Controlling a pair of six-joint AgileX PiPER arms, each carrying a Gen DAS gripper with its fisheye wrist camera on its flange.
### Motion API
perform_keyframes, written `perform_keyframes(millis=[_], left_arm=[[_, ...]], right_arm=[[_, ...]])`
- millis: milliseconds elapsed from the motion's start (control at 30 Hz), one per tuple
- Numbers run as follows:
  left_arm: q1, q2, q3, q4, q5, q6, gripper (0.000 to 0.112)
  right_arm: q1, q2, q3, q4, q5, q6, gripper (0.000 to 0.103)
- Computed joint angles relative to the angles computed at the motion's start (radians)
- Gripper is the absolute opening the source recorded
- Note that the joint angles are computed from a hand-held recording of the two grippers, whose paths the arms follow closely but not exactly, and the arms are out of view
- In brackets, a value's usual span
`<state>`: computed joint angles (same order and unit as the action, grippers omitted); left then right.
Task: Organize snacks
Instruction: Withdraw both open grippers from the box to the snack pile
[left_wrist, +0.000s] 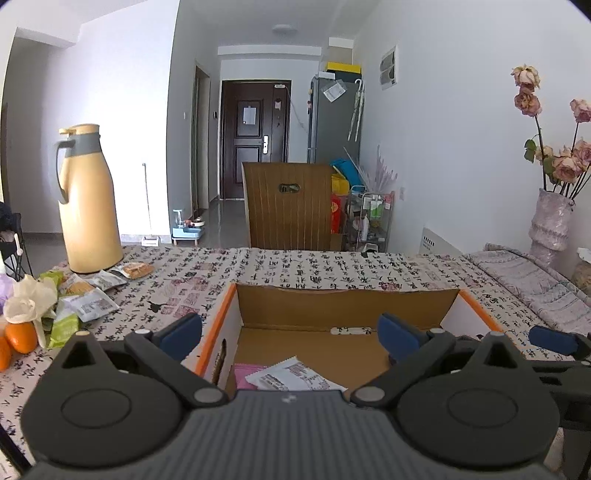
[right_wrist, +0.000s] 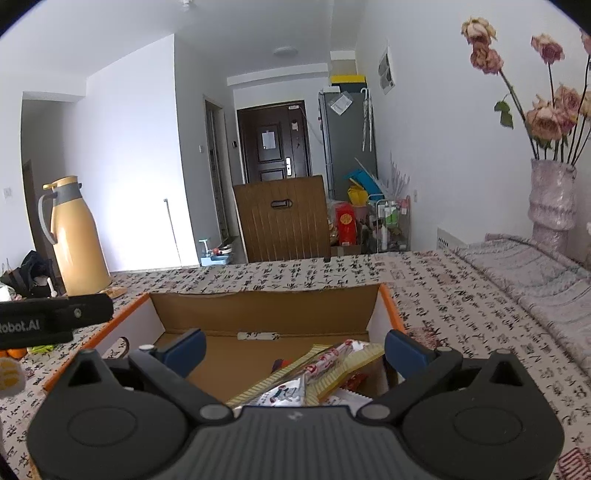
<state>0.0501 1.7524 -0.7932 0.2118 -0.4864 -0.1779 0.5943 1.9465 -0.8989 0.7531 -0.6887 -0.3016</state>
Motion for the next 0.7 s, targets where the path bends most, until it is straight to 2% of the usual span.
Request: perform_keyframes(millis=[400, 700], left_arm=[[0.073, -0.179, 0.215, 0.118, -0.047, -0.063, 0.103], [0.190, -0.278, 0.387, 0.301, -0.116, -0.159, 0.103]], right_arm=[[0.135, -0.157, 0.238, 0.116, -0.108, -0.032, 0.103], [0.279, -0.202, 0.398, 0.187, -0.192, 0.029, 0.103]])
